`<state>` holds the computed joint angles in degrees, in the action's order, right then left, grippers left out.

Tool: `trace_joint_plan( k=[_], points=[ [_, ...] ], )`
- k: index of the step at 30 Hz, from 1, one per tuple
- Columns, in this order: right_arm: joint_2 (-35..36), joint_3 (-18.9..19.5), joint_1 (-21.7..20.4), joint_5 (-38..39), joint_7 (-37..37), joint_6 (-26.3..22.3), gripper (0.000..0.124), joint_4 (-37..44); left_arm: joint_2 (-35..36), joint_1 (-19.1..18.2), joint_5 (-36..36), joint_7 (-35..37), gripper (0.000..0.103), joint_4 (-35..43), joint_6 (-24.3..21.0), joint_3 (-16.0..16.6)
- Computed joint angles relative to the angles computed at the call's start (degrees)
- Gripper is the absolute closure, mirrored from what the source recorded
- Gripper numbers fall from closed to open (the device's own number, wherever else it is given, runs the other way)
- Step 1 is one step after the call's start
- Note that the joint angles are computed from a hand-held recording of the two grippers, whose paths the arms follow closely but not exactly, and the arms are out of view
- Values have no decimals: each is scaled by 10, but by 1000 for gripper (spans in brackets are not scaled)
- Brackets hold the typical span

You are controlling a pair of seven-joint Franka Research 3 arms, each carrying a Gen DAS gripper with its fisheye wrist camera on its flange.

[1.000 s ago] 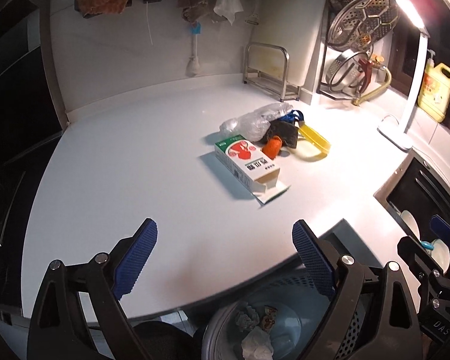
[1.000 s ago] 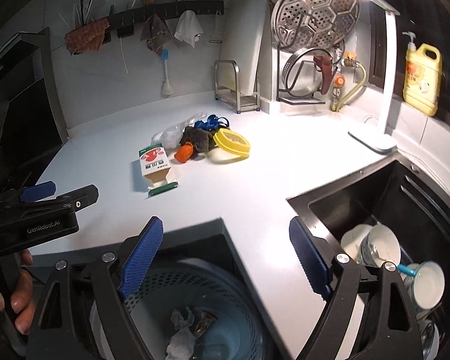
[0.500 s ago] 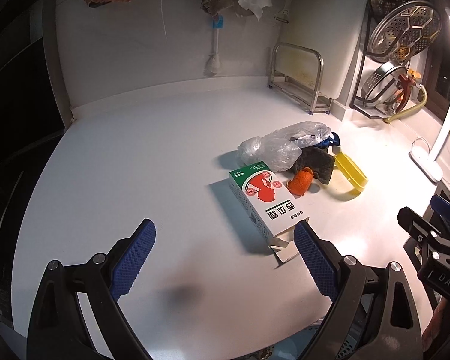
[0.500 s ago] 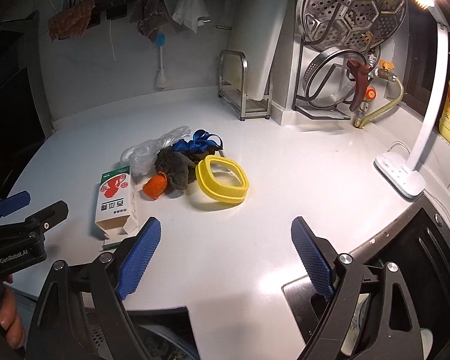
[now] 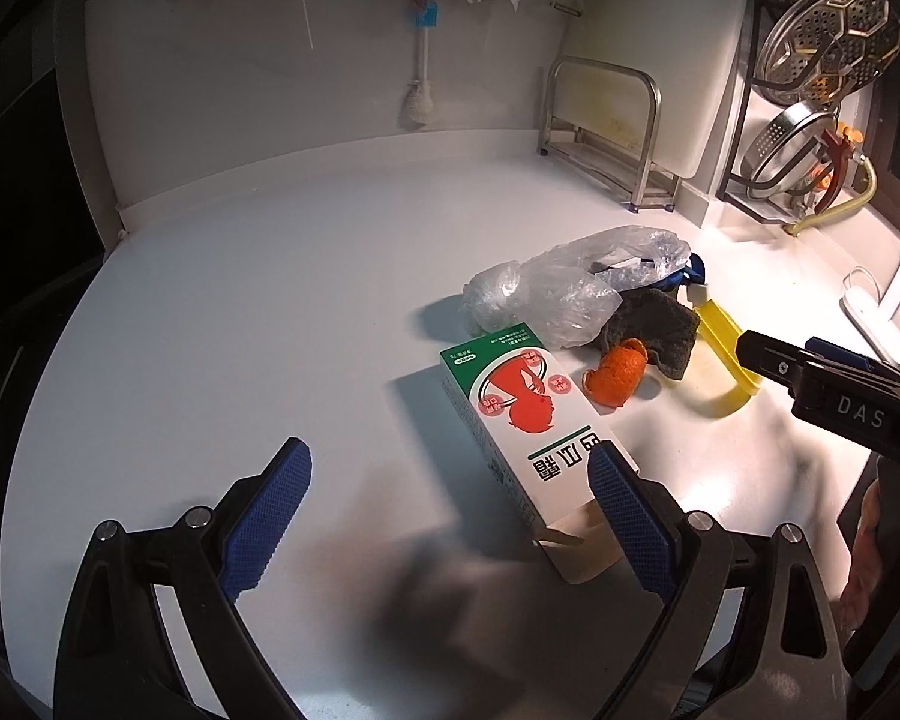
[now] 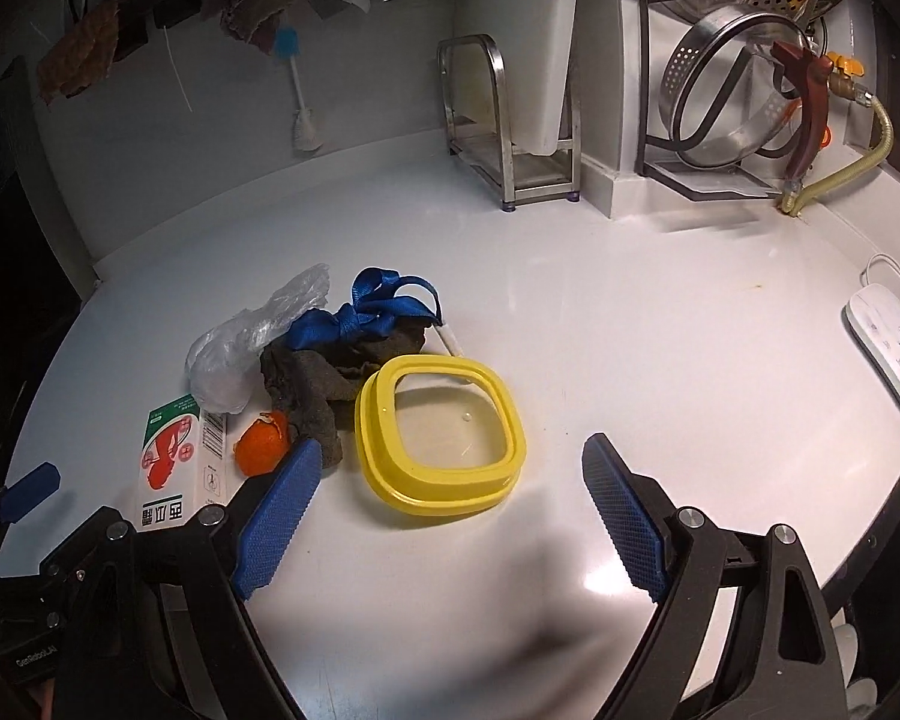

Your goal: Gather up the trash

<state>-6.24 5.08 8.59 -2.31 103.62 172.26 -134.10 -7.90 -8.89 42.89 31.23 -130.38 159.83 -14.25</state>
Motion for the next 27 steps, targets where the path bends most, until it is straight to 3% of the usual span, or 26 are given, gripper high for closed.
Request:
trace_joint_plan(
  k=[6, 14, 18, 20, 21, 27],
  points=[
    [33, -30, 36, 141, -124, -20, 39, 37, 11, -1, 6, -2, 11, 10, -4, 0],
    [58, -30, 34, 160, -163, -61, 39, 75, 22, -8, 1, 2, 11, 17, -9, 3],
    [61, -30, 34, 134, -162, -57, 40, 79, 24, -11, 7, 0, 11, 19, -12, 2],
    [61, -30, 34, 108, -147, -51, 47, 75, 24, -13, 9, -2, 11, 19, -14, 2],
    [61, -29, 34, 102, -146, -54, 56, 76, 24, -14, 10, -4, 11, 19, -15, 2],
    [48, -25, 33, 41, -109, -36, 57, 52, 24, -18, 10, -3, 11, 20, -20, 1]
  ],
)
